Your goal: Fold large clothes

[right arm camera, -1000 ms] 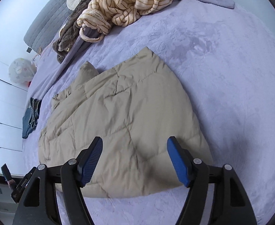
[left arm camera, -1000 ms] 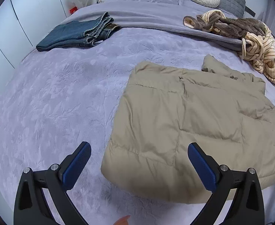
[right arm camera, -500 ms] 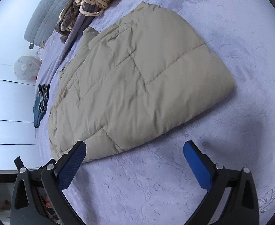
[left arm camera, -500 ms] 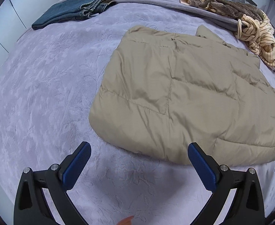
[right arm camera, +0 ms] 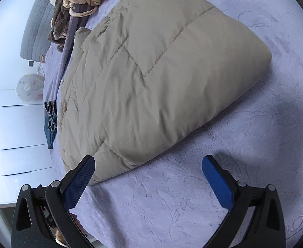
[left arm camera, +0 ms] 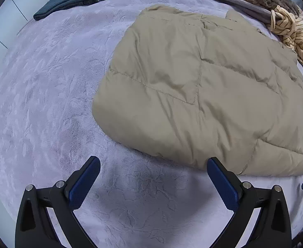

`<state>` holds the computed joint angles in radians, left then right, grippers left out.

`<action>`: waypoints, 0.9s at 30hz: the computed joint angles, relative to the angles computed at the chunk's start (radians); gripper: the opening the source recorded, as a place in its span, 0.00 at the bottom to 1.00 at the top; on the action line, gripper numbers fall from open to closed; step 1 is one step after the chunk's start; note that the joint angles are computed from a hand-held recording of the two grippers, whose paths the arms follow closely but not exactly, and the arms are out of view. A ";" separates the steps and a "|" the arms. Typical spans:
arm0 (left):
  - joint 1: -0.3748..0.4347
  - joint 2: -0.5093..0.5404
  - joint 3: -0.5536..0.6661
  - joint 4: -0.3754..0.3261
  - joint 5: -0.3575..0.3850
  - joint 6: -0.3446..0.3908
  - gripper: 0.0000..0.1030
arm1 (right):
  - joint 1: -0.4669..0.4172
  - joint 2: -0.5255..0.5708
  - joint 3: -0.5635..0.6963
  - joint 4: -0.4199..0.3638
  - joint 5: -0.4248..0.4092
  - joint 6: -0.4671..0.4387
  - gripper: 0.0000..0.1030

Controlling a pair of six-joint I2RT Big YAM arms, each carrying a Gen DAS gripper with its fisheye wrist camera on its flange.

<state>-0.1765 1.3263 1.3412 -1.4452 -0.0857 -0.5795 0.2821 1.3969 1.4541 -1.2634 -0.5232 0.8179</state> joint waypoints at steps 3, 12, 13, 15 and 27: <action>0.020 -0.022 -0.030 0.050 0.087 -0.013 1.00 | -0.014 -0.009 -0.029 0.030 -0.036 0.028 1.00; 0.164 -0.101 -0.184 0.239 0.401 -0.149 1.00 | -0.038 -0.037 -0.116 0.206 -0.137 0.192 1.00; 0.176 -0.105 -0.200 0.264 0.434 -0.166 1.00 | -0.039 -0.044 -0.128 0.229 -0.145 0.212 1.00; 0.191 -0.109 -0.223 0.305 0.470 -0.180 1.00 | -0.039 -0.043 -0.140 0.267 -0.159 0.238 1.00; 0.195 -0.014 -0.202 0.470 0.484 -0.268 1.00 | -0.027 0.007 -0.172 0.452 -0.195 0.367 1.00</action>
